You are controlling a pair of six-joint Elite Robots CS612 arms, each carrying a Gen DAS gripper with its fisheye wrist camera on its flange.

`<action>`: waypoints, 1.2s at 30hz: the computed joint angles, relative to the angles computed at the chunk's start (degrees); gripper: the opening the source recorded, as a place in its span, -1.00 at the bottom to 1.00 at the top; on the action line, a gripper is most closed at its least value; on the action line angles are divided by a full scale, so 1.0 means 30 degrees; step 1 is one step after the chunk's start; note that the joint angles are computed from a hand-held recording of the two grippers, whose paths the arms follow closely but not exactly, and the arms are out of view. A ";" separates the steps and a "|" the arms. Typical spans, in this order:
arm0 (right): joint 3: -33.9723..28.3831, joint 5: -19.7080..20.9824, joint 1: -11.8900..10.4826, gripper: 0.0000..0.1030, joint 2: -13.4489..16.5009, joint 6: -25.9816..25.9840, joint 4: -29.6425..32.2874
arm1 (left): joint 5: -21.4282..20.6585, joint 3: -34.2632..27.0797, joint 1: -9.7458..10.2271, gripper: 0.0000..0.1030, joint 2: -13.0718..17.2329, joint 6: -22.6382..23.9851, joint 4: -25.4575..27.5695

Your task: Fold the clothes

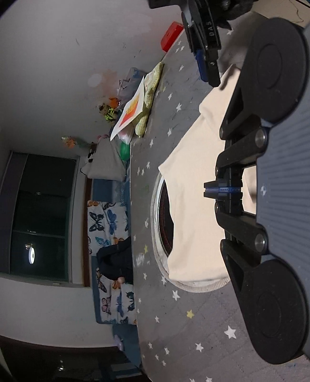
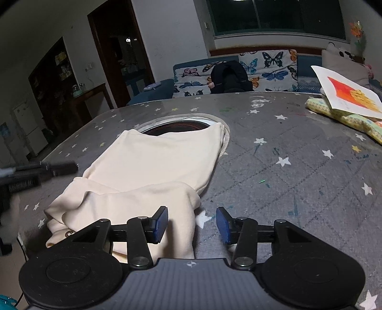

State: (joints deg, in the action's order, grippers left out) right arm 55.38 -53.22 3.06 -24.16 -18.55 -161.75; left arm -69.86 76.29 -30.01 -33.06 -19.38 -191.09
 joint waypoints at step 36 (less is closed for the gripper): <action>-0.0604 0.1749 0.0172 -0.07 0.0388 -0.0610 -0.0141 | -0.1772 -0.0272 0.0602 -0.70 -0.0229 -0.1244 0.2816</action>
State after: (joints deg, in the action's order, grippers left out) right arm 53.56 -47.97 3.58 -23.00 -20.38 -162.17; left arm -75.17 75.47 -28.21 -33.75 -23.11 -182.64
